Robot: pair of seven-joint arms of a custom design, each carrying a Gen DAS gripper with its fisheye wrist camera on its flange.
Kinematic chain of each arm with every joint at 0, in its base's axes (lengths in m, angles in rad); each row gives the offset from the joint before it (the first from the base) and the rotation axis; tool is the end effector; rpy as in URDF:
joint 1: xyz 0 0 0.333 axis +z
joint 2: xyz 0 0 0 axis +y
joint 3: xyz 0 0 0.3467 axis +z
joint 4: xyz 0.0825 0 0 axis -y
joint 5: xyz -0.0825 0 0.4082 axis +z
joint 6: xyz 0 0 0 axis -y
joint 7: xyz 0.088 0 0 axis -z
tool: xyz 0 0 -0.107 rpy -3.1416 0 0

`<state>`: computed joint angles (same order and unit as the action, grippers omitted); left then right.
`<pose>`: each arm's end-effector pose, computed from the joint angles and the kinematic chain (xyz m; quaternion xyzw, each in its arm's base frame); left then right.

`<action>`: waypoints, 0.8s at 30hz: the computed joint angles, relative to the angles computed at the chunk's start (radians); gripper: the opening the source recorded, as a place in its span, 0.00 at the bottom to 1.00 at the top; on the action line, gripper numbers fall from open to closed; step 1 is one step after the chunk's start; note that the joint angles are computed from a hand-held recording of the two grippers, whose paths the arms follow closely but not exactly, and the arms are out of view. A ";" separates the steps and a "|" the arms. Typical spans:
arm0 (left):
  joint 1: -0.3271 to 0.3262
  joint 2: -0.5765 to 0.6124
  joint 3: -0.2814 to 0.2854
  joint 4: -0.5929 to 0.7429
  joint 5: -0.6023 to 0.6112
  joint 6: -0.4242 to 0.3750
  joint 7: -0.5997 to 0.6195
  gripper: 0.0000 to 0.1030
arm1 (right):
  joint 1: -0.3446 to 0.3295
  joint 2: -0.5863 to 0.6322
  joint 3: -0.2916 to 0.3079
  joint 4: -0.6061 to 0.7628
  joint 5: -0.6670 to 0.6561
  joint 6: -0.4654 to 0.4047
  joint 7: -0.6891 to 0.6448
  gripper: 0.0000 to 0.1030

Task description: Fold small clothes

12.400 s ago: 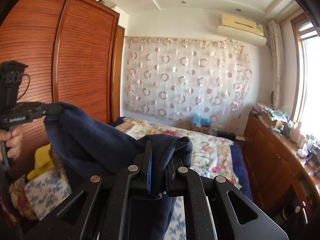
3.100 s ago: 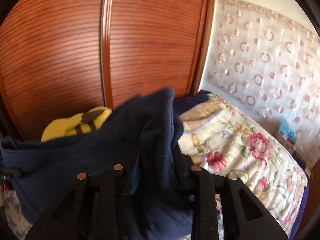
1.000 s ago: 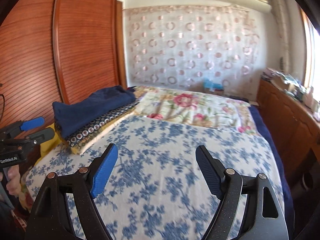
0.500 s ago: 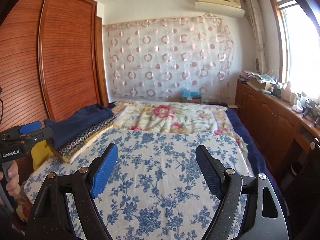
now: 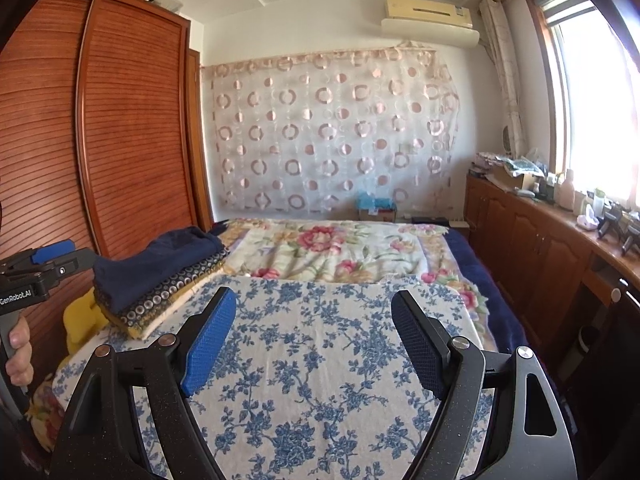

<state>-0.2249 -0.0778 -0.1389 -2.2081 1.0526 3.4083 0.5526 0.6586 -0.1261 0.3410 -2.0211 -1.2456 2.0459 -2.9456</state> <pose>0.4716 -0.2869 0.5419 -0.4137 0.7288 -0.4930 0.2339 0.3435 0.4545 0.5762 -0.5233 0.6458 -0.4278 0.3552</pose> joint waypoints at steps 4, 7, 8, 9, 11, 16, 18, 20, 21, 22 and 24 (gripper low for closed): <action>-0.002 0.000 0.003 0.002 0.011 0.000 -0.010 0.75 | 0.000 -0.003 0.000 -0.002 -0.001 0.000 0.000 0.79; 0.004 -0.003 -0.005 -0.002 -0.002 -0.001 0.005 0.75 | -0.002 -0.006 0.000 -0.005 -0.002 0.003 0.000 0.79; 0.002 -0.004 -0.004 -0.002 -0.003 -0.001 0.006 0.75 | -0.002 -0.005 0.000 -0.005 -0.003 0.002 0.002 0.79; 0.001 -0.003 -0.002 -0.002 -0.003 0.001 0.006 0.75 | -0.003 -0.004 -0.001 -0.007 -0.005 0.005 0.005 0.79; 0.000 -0.004 -0.001 -0.003 -0.004 0.000 0.006 0.75 | -0.003 -0.004 0.000 -0.008 -0.005 0.005 0.005 0.79; -0.006 -0.005 0.009 0.003 0.035 0.003 -0.029 0.75 | -0.005 -0.009 -0.001 -0.014 0.000 0.008 0.010 0.79; -0.007 -0.004 0.010 0.004 0.041 0.003 -0.036 0.75 | -0.006 -0.013 -0.001 -0.018 0.000 0.009 0.008 0.79; 0.001 -0.006 0.000 0.001 0.025 0.003 -0.020 0.75 | -0.006 -0.014 0.002 -0.021 0.001 0.004 0.014 0.79; 0.000 -0.005 0.001 0.000 0.024 0.003 -0.019 0.75 | -0.006 -0.015 0.003 -0.022 0.000 0.003 0.016 0.79; 0.000 -0.006 0.002 0.000 0.025 0.004 -0.018 0.75 | -0.007 -0.016 0.002 -0.023 0.000 0.005 0.014 0.79; -0.001 -0.006 0.000 -0.001 0.021 0.003 -0.017 0.76 | -0.008 -0.017 0.002 -0.023 0.001 0.006 0.013 0.79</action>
<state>-0.2254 -0.0835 -0.1386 -2.2090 1.0736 3.4110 0.5358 0.6506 -0.1431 0.3432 -2.0443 -1.2447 2.0517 -2.9329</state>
